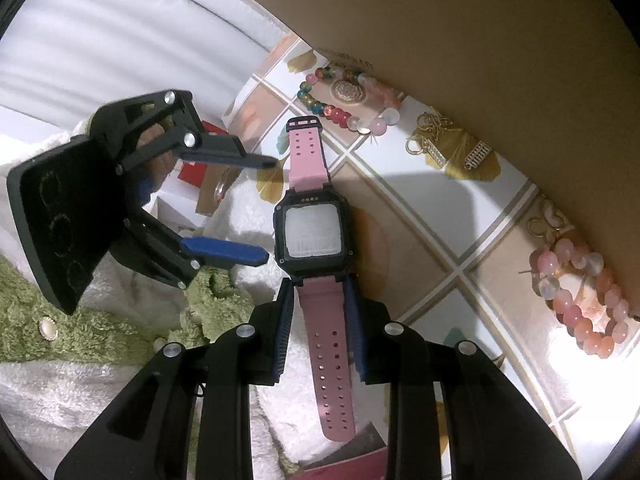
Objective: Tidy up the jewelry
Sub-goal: 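Lift the watch with the right tool while the left tool grasps its strap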
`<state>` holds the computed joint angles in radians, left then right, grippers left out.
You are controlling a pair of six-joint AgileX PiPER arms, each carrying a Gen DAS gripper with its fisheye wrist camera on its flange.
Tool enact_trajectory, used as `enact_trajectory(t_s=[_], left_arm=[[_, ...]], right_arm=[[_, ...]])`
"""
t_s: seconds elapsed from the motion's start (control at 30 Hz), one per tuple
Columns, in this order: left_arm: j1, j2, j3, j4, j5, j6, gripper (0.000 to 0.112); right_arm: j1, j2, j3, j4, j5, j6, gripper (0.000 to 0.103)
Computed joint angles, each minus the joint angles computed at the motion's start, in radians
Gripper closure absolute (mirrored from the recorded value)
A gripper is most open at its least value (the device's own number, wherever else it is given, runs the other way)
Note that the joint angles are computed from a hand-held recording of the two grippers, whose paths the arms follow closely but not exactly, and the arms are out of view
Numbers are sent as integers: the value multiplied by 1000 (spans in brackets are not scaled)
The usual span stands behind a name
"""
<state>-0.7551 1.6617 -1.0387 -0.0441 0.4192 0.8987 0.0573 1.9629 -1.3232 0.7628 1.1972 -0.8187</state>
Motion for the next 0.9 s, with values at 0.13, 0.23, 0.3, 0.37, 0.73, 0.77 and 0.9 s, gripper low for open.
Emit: enact_trajectory(t_s=[0.13,0.23,0.3,0.37,0.73,0.77,0.9], left_arm=[[40,19,-79,-138,100,113,59],[44,10,-84,-153,106,143,59],[18,17,-66,-51,54,76,59],[8,35,-58,4,19,48,59],[-19,100,-89,116,-6,19,84],[-17,104,-97,106,3,27,87],[-10,100,-102,82,17,45,94]], right_arm=[[-1,7,-6,4,3,4,77],[2,11,-11,2,3,2,77],[2,17,-16,3,6,-1,77],[5,17,-19,0,6,0,77],[34,13,-36,-31,-8,18,77],[36,6,-31,-35,-17,20,77],[57,-52,10,-85,-76,48,76]])
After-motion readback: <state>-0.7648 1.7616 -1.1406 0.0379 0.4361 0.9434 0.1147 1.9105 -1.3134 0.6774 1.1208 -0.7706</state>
